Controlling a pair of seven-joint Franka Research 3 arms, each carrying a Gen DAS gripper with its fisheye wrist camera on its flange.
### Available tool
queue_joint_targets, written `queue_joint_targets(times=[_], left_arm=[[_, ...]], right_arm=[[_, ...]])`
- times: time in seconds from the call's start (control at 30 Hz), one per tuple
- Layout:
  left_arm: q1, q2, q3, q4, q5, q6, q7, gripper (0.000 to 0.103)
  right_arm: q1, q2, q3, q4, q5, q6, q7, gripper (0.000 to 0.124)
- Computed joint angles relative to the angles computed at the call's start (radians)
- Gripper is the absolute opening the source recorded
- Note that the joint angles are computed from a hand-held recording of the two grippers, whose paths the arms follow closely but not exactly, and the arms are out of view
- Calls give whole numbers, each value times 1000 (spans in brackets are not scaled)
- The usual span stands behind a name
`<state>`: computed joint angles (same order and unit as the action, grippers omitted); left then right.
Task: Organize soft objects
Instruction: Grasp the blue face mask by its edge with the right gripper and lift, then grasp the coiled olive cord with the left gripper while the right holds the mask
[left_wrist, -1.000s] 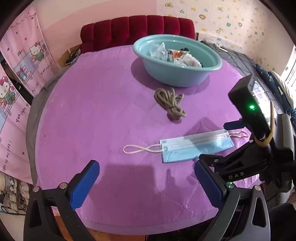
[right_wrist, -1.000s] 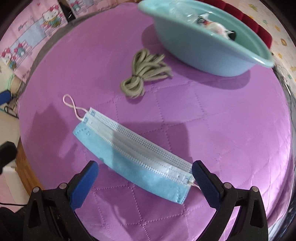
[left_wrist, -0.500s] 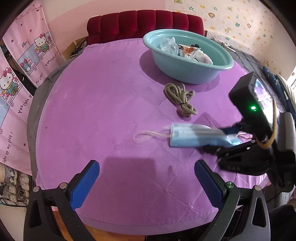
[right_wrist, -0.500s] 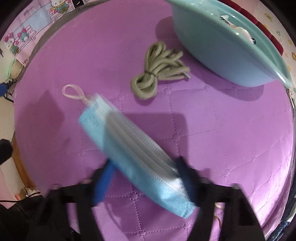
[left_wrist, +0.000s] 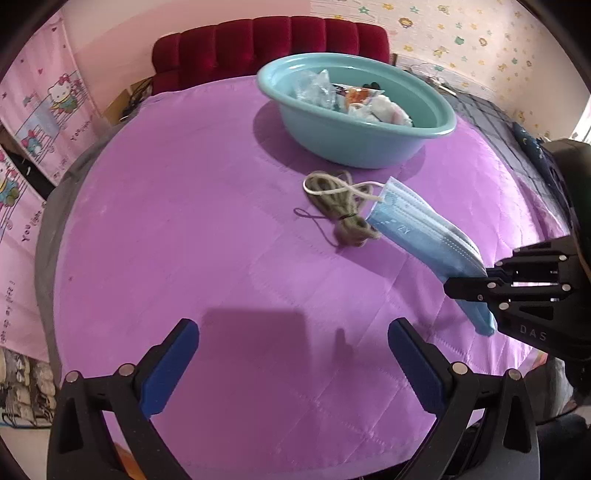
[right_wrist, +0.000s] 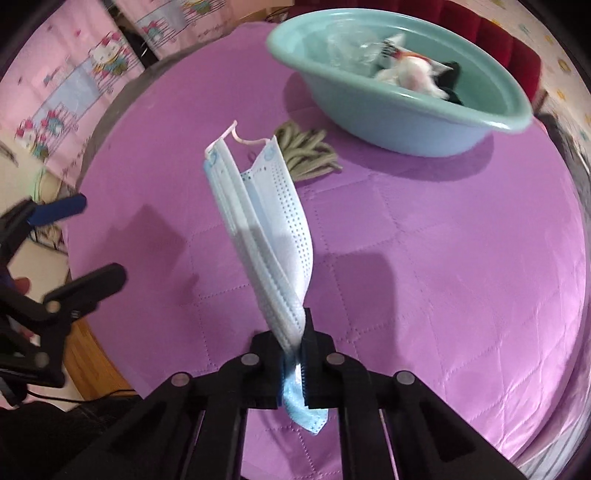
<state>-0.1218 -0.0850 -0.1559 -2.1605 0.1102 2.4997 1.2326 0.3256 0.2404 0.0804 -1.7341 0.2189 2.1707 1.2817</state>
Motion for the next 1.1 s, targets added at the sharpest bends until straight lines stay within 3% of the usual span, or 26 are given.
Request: queue_joint_targets(times=[0.2, 0.5, 1.0, 1.1], left_arm=[[-6, 62, -6, 58, -29, 25, 48, 103], [-2, 147, -15, 136, -6, 28, 50, 103], [-5, 332, -11, 323, 115, 33, -52, 103], [-10, 372, -9, 367, 125, 15, -65, 97]], right_arm=[[-21, -51, -20, -60, 6, 21, 75, 5], [-37, -23, -36, -4, -50, 0, 194, 5], [-42, -11, -40, 14, -97, -31, 299, 5], [-45, -4, -41, 29, -95, -49, 306, 5]])
